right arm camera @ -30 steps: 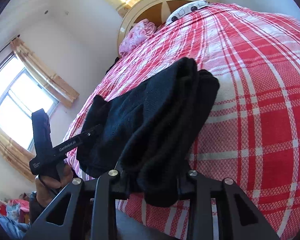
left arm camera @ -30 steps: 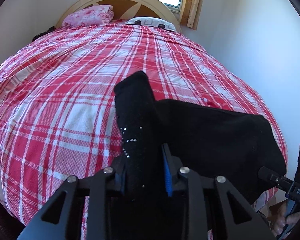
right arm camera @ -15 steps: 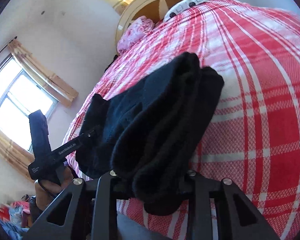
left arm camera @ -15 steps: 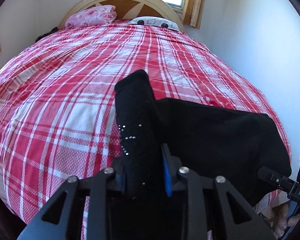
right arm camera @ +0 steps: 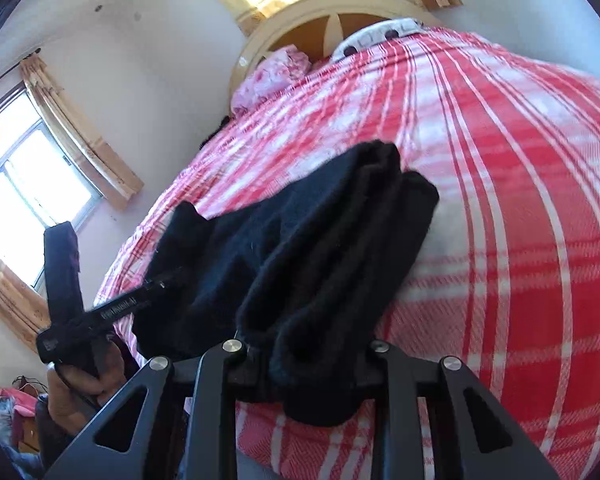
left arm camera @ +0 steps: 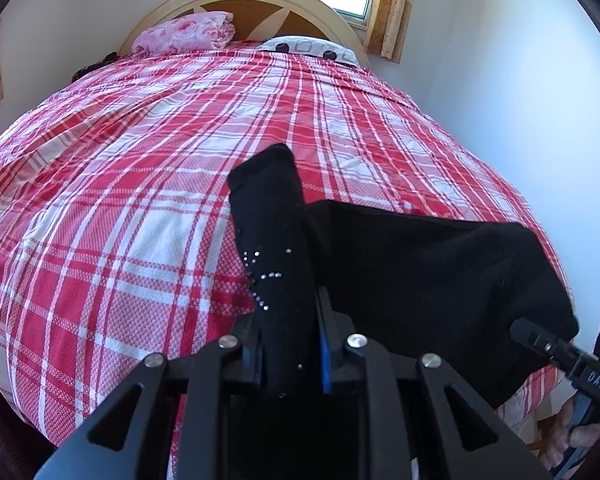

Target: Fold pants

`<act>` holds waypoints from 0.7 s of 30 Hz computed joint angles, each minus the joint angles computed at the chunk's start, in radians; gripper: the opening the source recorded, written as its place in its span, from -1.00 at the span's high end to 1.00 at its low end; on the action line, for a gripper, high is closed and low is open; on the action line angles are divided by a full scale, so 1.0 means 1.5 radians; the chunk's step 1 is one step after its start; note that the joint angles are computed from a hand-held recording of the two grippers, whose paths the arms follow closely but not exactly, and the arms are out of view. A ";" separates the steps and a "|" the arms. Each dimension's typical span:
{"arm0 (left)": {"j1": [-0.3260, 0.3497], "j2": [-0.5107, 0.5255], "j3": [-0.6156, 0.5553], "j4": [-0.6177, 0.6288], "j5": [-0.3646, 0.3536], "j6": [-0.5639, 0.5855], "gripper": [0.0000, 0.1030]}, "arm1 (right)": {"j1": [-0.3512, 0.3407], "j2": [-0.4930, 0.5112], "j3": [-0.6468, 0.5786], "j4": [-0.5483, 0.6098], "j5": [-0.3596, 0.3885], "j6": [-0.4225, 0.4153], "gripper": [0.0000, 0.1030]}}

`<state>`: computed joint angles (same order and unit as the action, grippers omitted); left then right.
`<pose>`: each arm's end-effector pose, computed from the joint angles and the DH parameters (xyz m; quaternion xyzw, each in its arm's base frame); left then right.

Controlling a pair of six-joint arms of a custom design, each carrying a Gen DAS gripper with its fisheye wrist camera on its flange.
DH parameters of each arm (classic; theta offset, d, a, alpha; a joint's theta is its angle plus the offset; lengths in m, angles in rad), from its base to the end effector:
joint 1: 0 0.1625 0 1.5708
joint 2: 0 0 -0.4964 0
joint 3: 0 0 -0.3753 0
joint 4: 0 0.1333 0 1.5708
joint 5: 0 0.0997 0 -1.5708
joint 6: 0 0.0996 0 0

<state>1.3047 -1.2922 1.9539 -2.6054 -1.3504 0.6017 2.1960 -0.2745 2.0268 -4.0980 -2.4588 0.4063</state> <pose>0.0021 -0.5819 0.3550 0.3921 0.8948 -0.1636 0.1373 0.3529 -0.3931 -0.0472 -0.0700 -0.8488 0.4930 0.1777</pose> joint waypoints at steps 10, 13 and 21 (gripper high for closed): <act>0.008 0.008 -0.009 0.007 -0.018 -0.017 0.61 | -0.054 0.018 0.051 -0.110 0.143 0.093 0.26; 0.014 0.006 -0.021 0.023 -0.041 -0.030 0.62 | -0.051 0.013 0.044 -0.093 0.143 0.077 0.30; 0.020 0.004 -0.080 0.018 -0.094 -0.039 0.62 | -0.019 -0.051 -0.018 0.033 0.150 -0.038 0.47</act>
